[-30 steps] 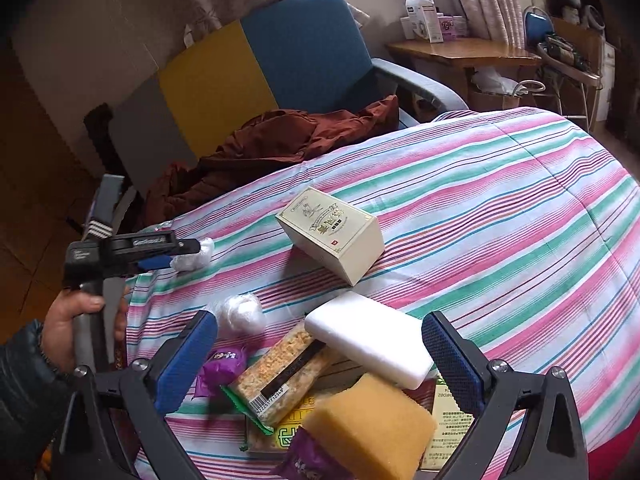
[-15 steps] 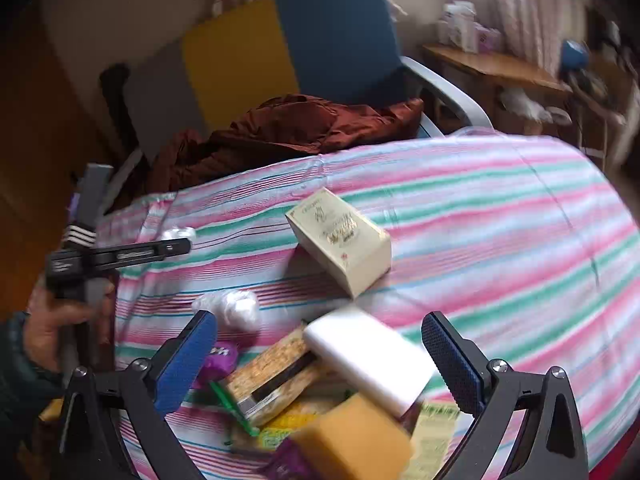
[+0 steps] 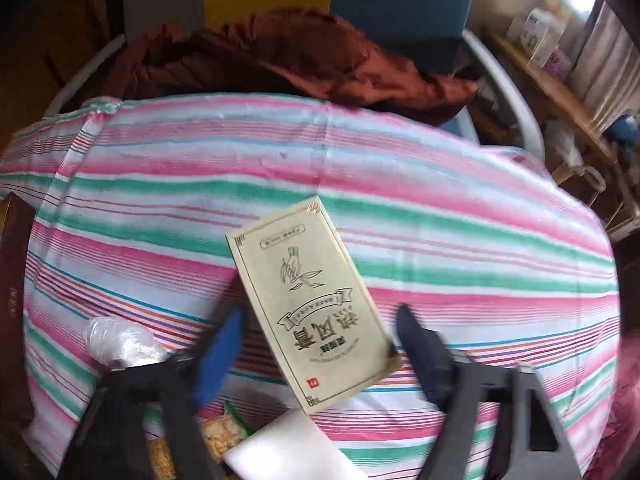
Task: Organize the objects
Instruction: 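Lift the cotton ball with the left tool while the right tool grasps the cream box, then place cotton ball and cream box into the gold tray, opening both tools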
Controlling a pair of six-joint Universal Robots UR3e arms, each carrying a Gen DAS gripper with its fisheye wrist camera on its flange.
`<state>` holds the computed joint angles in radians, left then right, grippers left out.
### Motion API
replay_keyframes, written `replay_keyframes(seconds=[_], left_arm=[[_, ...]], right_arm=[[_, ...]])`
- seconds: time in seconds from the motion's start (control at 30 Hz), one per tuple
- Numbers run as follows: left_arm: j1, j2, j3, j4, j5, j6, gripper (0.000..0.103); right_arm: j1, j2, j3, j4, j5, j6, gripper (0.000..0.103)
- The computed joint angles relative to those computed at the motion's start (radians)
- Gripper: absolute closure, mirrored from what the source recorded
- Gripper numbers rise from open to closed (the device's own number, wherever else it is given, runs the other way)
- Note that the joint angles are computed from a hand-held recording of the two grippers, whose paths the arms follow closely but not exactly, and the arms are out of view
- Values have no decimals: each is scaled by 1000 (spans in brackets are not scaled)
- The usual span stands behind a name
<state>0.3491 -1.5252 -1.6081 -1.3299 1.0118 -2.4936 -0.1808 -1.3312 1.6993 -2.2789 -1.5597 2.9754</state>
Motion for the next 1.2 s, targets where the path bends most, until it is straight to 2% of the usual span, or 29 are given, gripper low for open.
replay_keyframes(seconds=[0.03, 0.27, 0.37, 0.53, 0.63, 0.83, 1.0, 1.2], left_arm=[[26, 25, -8, -25, -14, 18, 44], [210, 167, -37, -197, -95, 153, 44], [325, 215, -21, -312, -134, 236, 44], [580, 251, 23, -490, -179, 396, 44], [735, 234, 58, -558, -191, 469, 44], [960, 130, 121, -585, -182, 537, 44], [1071, 67, 116, -577, -154, 613, 44], [1126, 9, 91, -561, -131, 659, 44]], right_arm=[[-1, 1, 4, 2, 3, 6, 51], [15, -160, 148, -67, 36, 30, 52], [35, -245, 169, -60, 53, 53, 52], [149, -321, 130, -51, 40, 101, 52], [270, -309, 73, -63, 18, 143, 52], [523, -148, -120, -80, -32, 221, 52], [706, 81, -372, -54, -37, 227, 52], [889, 454, -878, 163, -144, 194, 51]])
